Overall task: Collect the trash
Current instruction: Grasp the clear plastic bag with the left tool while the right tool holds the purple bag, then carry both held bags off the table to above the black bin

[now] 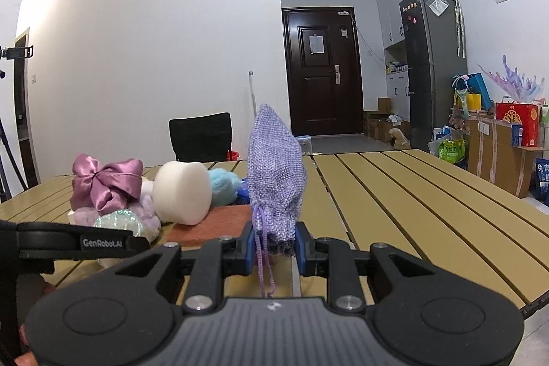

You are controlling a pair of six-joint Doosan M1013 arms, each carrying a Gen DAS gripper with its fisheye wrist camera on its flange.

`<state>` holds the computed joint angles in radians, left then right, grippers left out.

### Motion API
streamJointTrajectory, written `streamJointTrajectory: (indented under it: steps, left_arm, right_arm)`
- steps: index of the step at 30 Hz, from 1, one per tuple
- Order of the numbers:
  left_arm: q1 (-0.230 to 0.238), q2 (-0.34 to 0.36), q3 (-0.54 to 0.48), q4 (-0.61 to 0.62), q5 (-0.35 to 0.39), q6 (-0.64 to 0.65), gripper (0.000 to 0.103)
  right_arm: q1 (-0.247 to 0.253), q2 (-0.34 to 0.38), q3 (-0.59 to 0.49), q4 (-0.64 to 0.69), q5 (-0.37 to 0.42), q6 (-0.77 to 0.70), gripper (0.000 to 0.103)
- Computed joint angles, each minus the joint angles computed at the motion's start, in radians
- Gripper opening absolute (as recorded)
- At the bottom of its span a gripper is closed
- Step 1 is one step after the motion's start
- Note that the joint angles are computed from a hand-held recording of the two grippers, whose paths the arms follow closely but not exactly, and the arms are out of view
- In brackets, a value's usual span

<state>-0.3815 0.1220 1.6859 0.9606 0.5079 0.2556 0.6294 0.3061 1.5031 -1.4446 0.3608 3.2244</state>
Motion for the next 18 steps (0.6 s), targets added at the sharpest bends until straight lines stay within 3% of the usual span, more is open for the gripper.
streamJointTrajectory:
  steps: [18]
  left_arm:
    - [-0.032, -0.132, 0.112, 0.186, -0.029, -0.159, 0.043]
  right_arm:
    - [0.053, -0.086, 0.099, -0.249, 0.052, 0.208, 0.022]
